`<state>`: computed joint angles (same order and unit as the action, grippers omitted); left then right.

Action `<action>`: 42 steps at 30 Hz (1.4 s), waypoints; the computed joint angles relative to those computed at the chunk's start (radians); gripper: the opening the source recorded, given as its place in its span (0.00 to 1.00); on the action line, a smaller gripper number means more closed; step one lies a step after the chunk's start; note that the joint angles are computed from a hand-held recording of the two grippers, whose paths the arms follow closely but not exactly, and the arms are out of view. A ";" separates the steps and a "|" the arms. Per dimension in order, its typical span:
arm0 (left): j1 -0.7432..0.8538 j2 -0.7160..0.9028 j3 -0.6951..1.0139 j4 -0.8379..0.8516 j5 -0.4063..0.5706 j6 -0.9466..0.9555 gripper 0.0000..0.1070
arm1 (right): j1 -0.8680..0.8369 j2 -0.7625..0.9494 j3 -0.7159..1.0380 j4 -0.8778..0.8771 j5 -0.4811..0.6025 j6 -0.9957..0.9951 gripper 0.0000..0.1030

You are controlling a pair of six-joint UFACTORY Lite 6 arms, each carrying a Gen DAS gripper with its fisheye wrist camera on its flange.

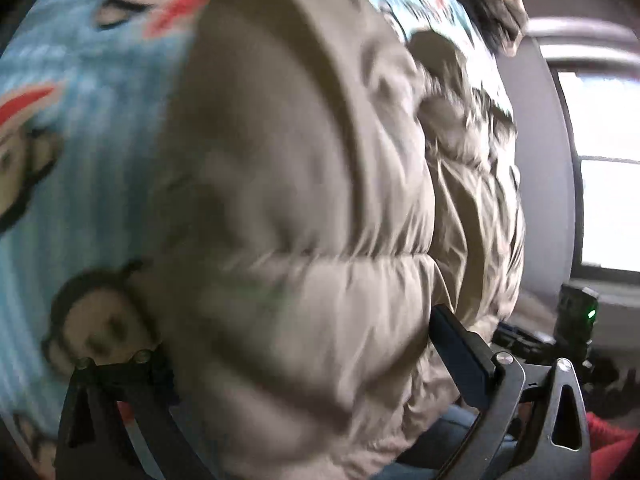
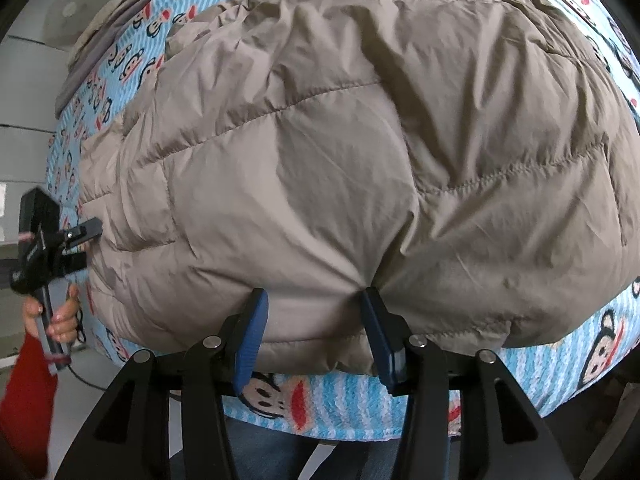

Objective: Fold large clothes

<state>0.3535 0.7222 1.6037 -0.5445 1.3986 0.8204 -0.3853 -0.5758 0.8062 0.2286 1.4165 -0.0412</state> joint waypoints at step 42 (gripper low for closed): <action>-0.689 -0.368 0.371 -0.086 0.128 -0.703 0.25 | -0.327 0.680 0.314 0.528 -0.184 -0.427 0.11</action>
<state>-0.3358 0.3544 1.9751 -0.6305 1.5268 0.1174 -0.7128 0.1044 1.1202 0.7568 1.2329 -0.4685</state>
